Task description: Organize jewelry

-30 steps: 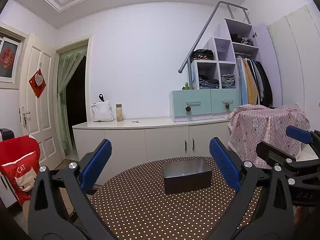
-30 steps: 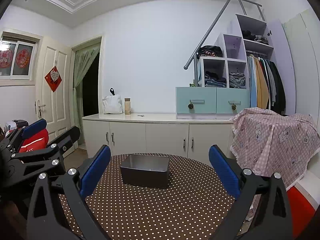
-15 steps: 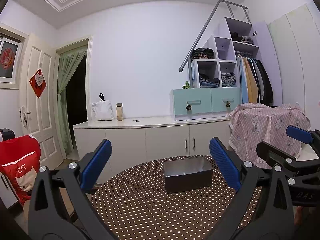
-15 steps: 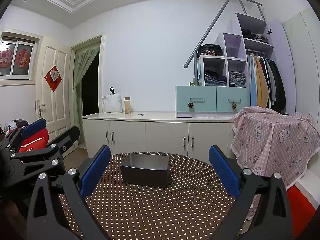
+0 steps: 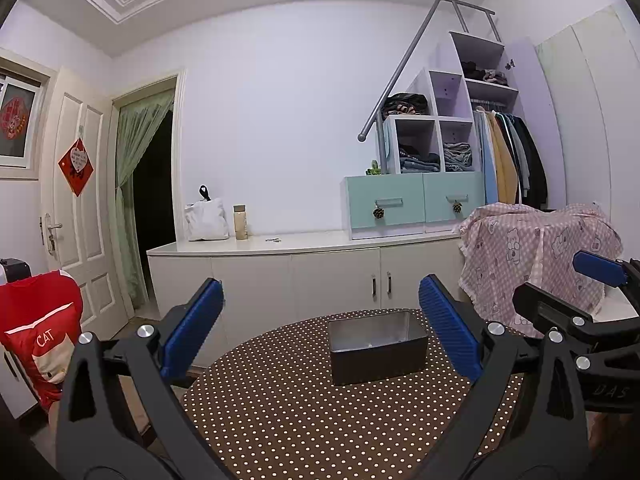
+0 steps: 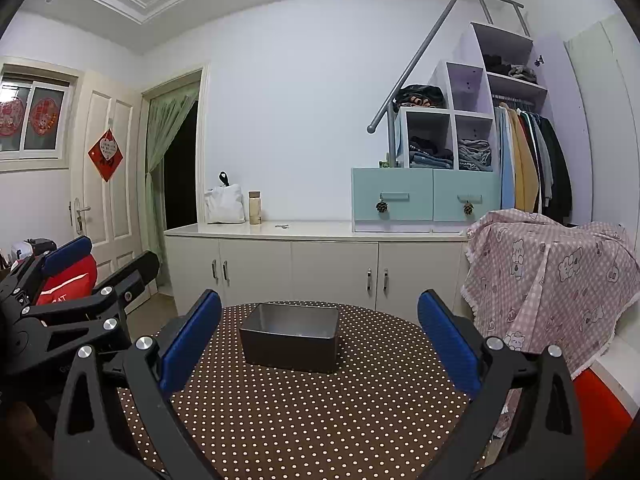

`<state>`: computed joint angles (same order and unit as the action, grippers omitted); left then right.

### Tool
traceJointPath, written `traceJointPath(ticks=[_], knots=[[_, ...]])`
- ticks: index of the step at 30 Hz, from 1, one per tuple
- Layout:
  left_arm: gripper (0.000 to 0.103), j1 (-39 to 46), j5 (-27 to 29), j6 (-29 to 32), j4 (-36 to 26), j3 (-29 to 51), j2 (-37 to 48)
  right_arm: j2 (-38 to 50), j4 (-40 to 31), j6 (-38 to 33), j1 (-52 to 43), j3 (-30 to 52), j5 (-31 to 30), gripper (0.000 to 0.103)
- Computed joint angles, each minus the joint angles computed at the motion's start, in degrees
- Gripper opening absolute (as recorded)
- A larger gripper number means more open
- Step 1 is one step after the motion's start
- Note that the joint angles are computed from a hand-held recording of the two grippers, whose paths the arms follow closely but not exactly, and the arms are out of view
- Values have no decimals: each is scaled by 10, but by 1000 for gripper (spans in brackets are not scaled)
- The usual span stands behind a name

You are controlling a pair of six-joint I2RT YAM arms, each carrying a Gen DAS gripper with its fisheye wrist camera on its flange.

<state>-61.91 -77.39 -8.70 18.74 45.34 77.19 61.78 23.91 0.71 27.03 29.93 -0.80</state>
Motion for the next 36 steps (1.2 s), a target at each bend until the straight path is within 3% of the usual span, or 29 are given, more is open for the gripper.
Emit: traceJointPath(ticks=[14, 23, 31, 36], knots=[[97, 11, 12, -25, -38, 13, 4, 15, 1, 4, 1, 3, 2, 95], [97, 26, 27, -88, -127, 40, 15, 46, -11, 12, 0, 23, -1, 95], [97, 56, 78, -196, -268, 85, 42, 95, -34, 19, -8, 50, -7, 95], [97, 68, 96, -214, -291, 95, 57, 118, -40, 26, -16, 61, -18, 95]])
